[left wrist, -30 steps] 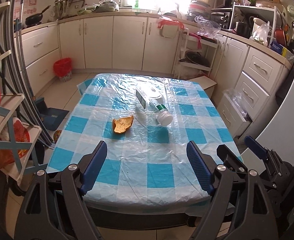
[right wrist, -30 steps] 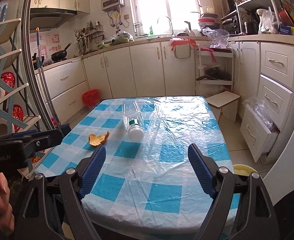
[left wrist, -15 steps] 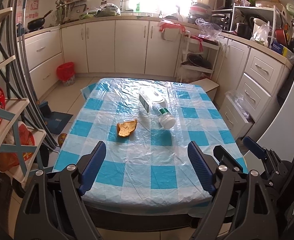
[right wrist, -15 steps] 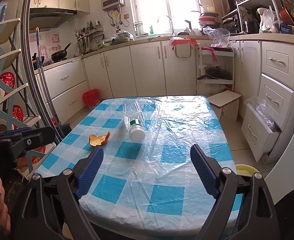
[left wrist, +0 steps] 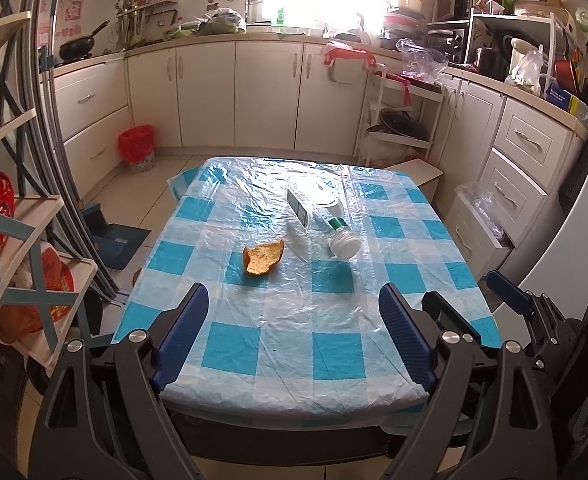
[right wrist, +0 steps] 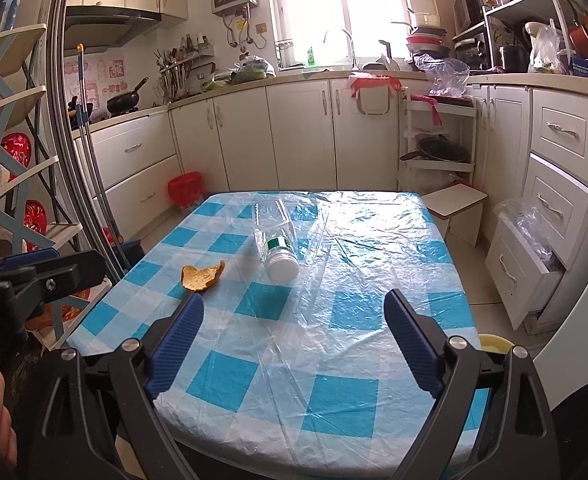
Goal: Collect trash
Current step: 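Move both tools back over the table toward the bottle and peel, then grasp the clear plastic bottle with the right tool while the left tool grasps the orange peel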
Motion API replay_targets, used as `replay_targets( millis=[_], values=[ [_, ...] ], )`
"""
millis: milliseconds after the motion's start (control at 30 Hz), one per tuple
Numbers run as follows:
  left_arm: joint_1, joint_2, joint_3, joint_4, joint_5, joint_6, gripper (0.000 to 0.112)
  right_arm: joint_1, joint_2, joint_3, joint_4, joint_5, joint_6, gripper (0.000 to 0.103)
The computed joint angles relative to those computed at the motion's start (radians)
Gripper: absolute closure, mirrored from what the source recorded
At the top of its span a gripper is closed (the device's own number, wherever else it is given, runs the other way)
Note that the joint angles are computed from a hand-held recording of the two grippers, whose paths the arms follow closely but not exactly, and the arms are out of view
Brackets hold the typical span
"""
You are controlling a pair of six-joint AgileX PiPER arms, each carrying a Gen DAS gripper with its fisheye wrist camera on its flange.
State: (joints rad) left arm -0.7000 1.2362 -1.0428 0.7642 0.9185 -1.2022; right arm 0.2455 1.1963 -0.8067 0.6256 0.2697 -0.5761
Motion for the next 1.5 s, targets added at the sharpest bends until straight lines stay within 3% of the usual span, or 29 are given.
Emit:
replay_targets(
  millis=[367,700,1133,1367,1467,1500],
  values=[
    [0.259,0.007,0.124,-0.133,-0.206,0.097,0.029,0.044,0.116,-0.077,-0.116,0.000,0.097,0.014],
    [0.440,0.064,0.152,-0.231,-0.316,0.212,0.029,0.064,0.319,-0.297,-0.208,0.055,0.168,0.012],
    [0.519,0.212,0.090,-0.313,-0.387,0.312,0.029,0.134,0.743,-0.851,-0.478,0.349,0.424,0.012],
    [0.541,0.318,0.000,-0.384,-0.412,0.384,0.029,0.155,0.938,-1.151,-0.548,0.561,0.493,0.013],
    [0.551,0.378,-0.052,-0.425,-0.420,0.421,0.029,0.137,0.987,-1.232,-0.511,0.622,0.471,0.032],
    [0.555,0.396,-0.068,-0.442,-0.422,0.435,0.029,0.129,1.005,-1.264,-0.499,0.649,0.468,0.045]
  ],
)
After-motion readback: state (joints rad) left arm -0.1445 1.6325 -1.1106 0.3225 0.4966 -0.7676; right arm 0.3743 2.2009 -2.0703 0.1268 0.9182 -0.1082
